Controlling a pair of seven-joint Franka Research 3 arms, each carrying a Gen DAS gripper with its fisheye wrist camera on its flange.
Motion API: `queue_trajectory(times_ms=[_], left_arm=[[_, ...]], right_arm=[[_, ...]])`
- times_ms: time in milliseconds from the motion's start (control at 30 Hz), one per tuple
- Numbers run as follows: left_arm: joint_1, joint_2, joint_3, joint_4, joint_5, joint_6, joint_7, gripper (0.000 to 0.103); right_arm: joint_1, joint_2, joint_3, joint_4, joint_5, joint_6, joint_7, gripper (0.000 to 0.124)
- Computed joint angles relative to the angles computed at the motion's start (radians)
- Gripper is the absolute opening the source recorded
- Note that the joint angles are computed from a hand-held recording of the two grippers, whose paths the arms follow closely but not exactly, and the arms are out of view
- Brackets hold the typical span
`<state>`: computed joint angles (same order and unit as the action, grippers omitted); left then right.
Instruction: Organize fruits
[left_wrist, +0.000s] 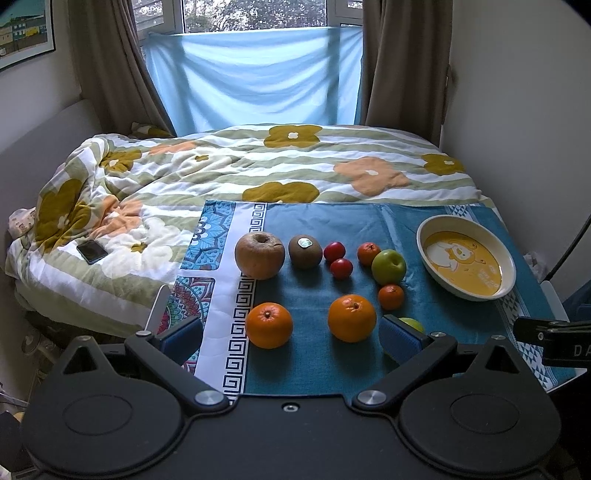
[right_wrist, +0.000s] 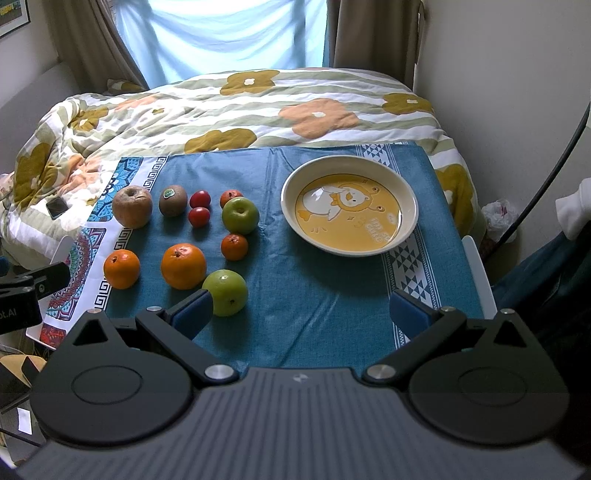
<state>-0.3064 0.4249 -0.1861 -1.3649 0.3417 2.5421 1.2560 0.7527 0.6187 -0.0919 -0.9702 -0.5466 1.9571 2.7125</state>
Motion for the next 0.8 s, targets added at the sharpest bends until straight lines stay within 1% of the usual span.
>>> queue_trajectory(times_ms=[100, 300, 800], left_arm=[[-0.001, 0.000, 0.001, -0.001, 0.001, 0.000, -0.001, 0.103], [0.003, -0.008, 0.001, -0.010, 0.000, 0.004, -0.004, 0.103], [0.012, -0.015, 0.000, -0.015, -0.005, 0.011, 0.006, 0.103]], right_arm=[[-0.002, -0.003, 0.000, -0.005, 0.001, 0.003, -0.001, 0.103], [0.006, 0.017, -0.002, 0.029, 0.004, -0.012, -0.005, 0.103], [0.009, 0.019, -0.006, 0.036, 0.008, -0.016, -0.004, 0.103]])
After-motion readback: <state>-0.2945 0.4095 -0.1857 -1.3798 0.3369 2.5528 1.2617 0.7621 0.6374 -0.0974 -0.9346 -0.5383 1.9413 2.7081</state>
